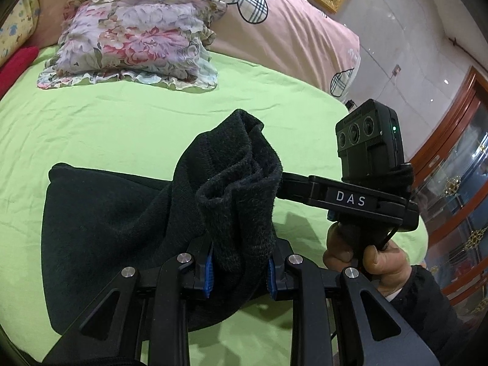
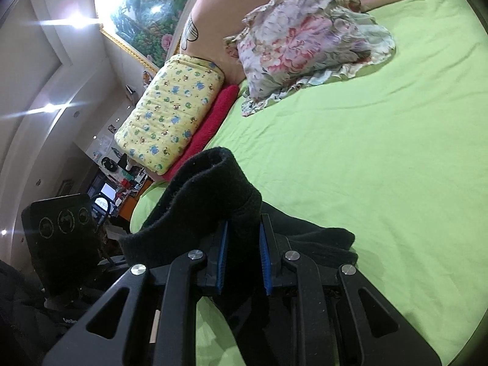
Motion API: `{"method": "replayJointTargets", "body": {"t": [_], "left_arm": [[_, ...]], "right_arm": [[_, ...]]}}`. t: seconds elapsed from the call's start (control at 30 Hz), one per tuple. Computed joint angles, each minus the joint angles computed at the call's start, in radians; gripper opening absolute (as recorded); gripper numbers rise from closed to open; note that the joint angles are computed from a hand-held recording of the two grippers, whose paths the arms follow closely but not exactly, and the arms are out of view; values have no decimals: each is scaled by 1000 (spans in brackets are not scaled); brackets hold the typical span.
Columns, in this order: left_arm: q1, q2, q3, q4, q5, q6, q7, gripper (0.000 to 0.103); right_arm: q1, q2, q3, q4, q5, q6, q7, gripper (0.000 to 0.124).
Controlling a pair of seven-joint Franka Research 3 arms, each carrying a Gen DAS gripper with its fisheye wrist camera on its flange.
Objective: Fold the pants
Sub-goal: 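Lift the pants' end with both grippers and fold it over the bundle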
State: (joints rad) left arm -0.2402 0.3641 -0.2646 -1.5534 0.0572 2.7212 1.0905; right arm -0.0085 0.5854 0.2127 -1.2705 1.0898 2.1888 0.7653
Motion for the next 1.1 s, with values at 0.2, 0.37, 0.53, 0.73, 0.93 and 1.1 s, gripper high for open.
{"method": "replayJointTargets", "body": {"t": [0.2,0.37,0.53,0.73,0.93,1.1], "left_arm": [[-11,33,4,45,20,-41,1,26],[-23,54,8,71,35,-81,18,26],[-18,60,-5,71,22,-86,44,42],[-30,30,3,21,33,-35,54,63],[0,-21,-15,-51,-12,13,66,66],[17,-84,-6,-134,-30,70,41,70]], "right_arm": [[9,10,-12,4,-33,25,40,21],[5,-28,-21,-57,-39,70,54,21],[27,-114,-44,-177,-40,193,50,21],[61,-186,-76,-280,-84,311,141,21],[74,-272,-78,-390,-35,418,160,48],[109,-348,-83,-475,25,538,149,65]]}}
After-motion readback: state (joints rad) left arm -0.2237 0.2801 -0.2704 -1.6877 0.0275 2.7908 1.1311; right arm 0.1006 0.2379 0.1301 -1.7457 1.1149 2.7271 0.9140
